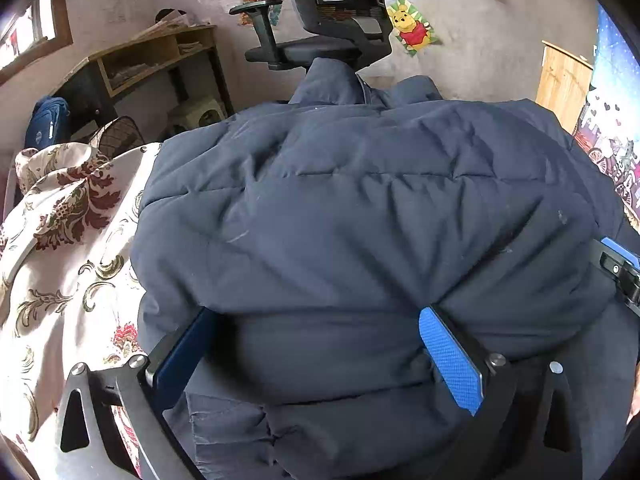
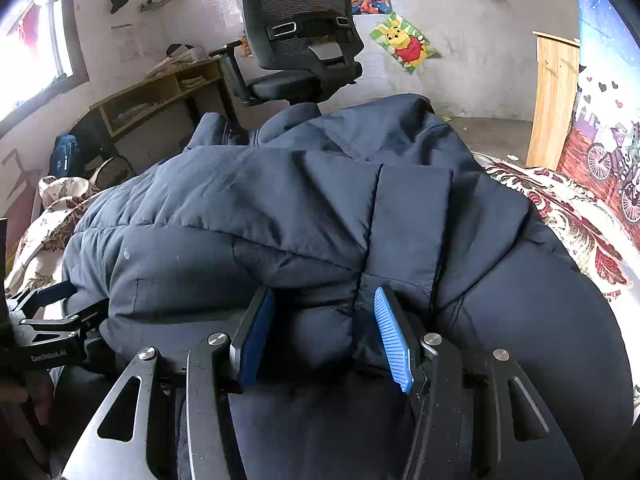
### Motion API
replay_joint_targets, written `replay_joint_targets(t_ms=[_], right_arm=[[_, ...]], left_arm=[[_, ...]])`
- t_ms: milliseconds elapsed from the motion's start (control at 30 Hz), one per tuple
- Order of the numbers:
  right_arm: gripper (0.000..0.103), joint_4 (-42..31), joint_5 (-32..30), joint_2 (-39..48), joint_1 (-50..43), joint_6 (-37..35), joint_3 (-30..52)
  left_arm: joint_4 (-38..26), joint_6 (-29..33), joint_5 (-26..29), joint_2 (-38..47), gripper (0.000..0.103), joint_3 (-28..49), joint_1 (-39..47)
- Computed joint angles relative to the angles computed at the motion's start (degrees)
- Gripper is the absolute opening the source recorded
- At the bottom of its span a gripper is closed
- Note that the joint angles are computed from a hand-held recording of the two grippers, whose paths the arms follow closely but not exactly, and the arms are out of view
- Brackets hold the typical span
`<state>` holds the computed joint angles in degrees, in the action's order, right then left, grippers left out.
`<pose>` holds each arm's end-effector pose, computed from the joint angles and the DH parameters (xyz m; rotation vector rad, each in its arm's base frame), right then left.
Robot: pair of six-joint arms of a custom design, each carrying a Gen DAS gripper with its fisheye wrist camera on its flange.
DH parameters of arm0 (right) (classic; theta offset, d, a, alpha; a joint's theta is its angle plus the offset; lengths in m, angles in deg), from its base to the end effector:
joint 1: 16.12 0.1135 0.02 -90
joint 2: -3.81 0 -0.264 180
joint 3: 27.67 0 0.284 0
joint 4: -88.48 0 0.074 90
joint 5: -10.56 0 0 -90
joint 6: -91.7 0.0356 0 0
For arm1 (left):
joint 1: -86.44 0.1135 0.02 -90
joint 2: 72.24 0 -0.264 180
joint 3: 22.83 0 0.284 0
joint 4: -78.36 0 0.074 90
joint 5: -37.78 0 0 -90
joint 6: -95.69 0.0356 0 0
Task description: Fold large clothes
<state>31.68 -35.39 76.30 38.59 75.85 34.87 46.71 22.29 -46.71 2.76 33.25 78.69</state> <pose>0.1702 0.1976 0.2247 0.5731 2.2194 0.0251 0.2867 -0.0425 0.1919 0.5576 2.3841 -0.0498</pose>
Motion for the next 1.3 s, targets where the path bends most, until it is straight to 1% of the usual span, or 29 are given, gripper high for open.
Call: replay_joint_targets(t_ms=[133, 200, 233, 267, 400, 467, 567, 600, 667, 700, 833, 900, 967, 1033, 1100, 1133, 1167, 1233, 1300], right_arm=[[0.049, 0.71, 1.56, -1.6, 1.04, 1.8, -1.04], [0.057, 1.06, 2.44, -3.29, 1.68, 3.16, -1.99], [0.062, 1.49, 2.91, -4.2, 2.02, 3.69, -2.56], [0.065, 2.11, 3.65, -5.26, 2.42, 4.32, -3.23], [0.07, 3.38, 5.74, -7.1, 3.28, 5.76, -4.18], [0.078, 3.53, 7.33, -7.72, 3.85, 6.51, -4.28], [0.085, 3.99, 9.45, -8.81, 3.95, 6.71, -4.11], [0.086, 3.96, 9.74, -8.83, 3.8, 6.62, -3.73], [0.092, 3.62, 10.03, -9.26, 3.03, 6.2, -3.11], [0.092, 2.96, 10.47, -9.48, 2.8, 6.34, -2.56], [0.093, 1.29, 12.78, -12.09, 1.87, 7.35, -1.48], [0.093, 0.13, 13.78, -13.44, 2.26, 8.28, -0.97], [0.093, -2.56, 13.93, -13.9, 3.19, 9.6, 0.33], [0.093, -6.7, 11.85, -13.58, 4.1, 9.75, 3.0], [0.093, -15.23, 10.9, -11.76, 6.54, 14.15, 6.67], [0.093, -17.58, 9.54, -11.73, 6.86, 14.24, 7.73], [0.093, -20.25, 6.66, -11.77, 6.01, 13.11, 9.48], [0.093, -23.2, 3.69, -13.24, 4.35, 10.67, 11.56], [0.093, -23.25, 0.27, -15.59, 1.4, 5.88, 13.13]], left_arm=[[-1.05, -0.31, 1.48, -1.18, 0.103, 0.41, 1.02], [-1.48, -0.88, 2.3, -2.47, 0.103, 0.36, 1.66], [-1.63, -0.98, 2.57, -3.02, 0.103, 0.41, 1.99], [-1.55, -1.08, 2.67, -3.42, 0.103, 0.38, 2.16], [-1.83, -2.17, 3.91, -4.9, 0.103, 0.81, 2.56], [-2.14, -3.25, 4.9, -5.27, 0.103, 1.52, 2.58], [-1.69, -5.52, 6.52, -5.58, 0.103, 2.74, 2.4], [-1.57, -6.34, 6.96, -5.37, 0.103, 3.5, 2.3], [-1.22, -8.14, 8.13, -4.65, 0.103, 5.26, 2.46], [-1.18, -8.73, 8.51, -4.14, 0.103, 6.19, 2.64], [-1.95, -13.06, 9.27, -1.03, 0.103, 12.93, 3.48], [-4.76, -14.61, 9.23, 1.64, 0.103, 18.39, 3.98], [-9.53, -15.16, 8.83, 4.99, 0.103, 25.63, 4.42], [-12.93, -15.26, 9.2, 7.08, 0.103, 30.29, 4.78], [-16.71, -15.37, 9.33, 9.74, 0.103, 35.61, 5.19], [-18.64, -15.77, 9.54, 11.15, 0.103, 38.26, 5.28], [-21.05, -16.28, 10.36, 13.0, 0.103, 41.46, 5.43], [-25.36, -16.88, 12.2, 16.25, 0.103, 46.87, 5.57], [-28.12, -16.31, 13.33, 18.44, 0.103, 50.33, 5.45]])
